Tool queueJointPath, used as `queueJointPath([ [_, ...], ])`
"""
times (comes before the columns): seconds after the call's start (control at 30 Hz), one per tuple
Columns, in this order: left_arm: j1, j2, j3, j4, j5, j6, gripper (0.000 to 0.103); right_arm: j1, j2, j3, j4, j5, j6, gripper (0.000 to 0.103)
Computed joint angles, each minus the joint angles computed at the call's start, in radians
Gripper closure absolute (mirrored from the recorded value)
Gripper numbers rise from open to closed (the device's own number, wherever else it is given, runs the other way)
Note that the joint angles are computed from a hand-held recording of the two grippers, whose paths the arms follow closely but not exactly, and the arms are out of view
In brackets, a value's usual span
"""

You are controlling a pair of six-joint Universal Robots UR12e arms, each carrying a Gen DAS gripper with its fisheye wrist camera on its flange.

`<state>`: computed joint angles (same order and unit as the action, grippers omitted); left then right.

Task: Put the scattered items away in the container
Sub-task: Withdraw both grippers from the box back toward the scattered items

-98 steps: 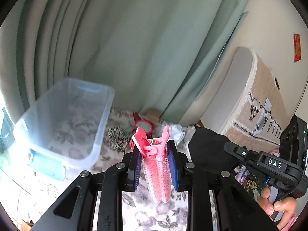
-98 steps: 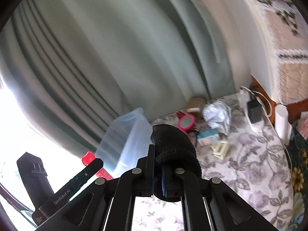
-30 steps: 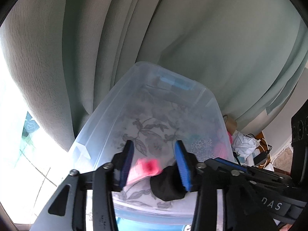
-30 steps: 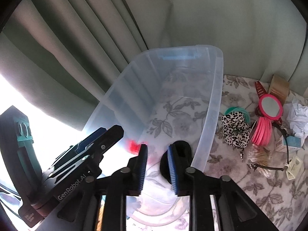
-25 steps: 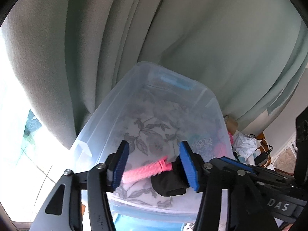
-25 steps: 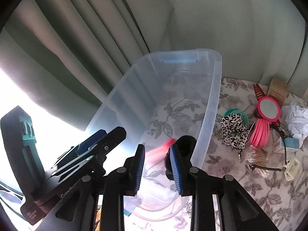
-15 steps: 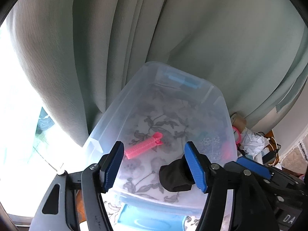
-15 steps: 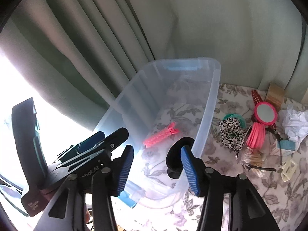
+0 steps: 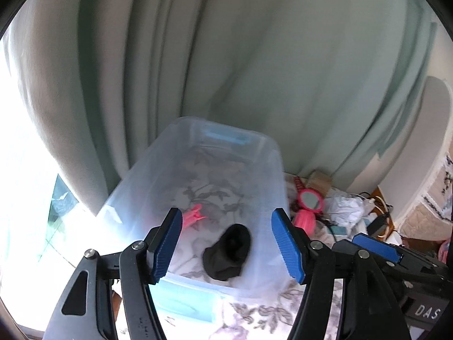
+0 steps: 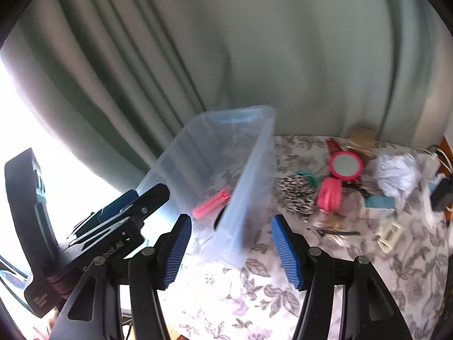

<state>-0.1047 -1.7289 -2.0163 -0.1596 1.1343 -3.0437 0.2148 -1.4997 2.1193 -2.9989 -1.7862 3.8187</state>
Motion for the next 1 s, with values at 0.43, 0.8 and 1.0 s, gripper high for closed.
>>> queueJointPath([
  [0.43, -0.046, 0.072, -0.075, 0.072, -0.113, 0.02, 0.035, 0.022, -0.119, 0.158, -0.168, -0.124, 0.039, 0.023],
  [0.8, -0.125, 0.065, -0.114, 0.213, 0.023, 0.007, 0.034, 0.053, -0.139, 0.294, -0.443, -0.343, 0.056, 0.0],
  [1.0, -0.153, 0.043, -0.118, 0.225, 0.039, 0.043, 0.034, 0.02, -0.14, 0.354, -0.511, -0.303, 0.11, 0.0],
])
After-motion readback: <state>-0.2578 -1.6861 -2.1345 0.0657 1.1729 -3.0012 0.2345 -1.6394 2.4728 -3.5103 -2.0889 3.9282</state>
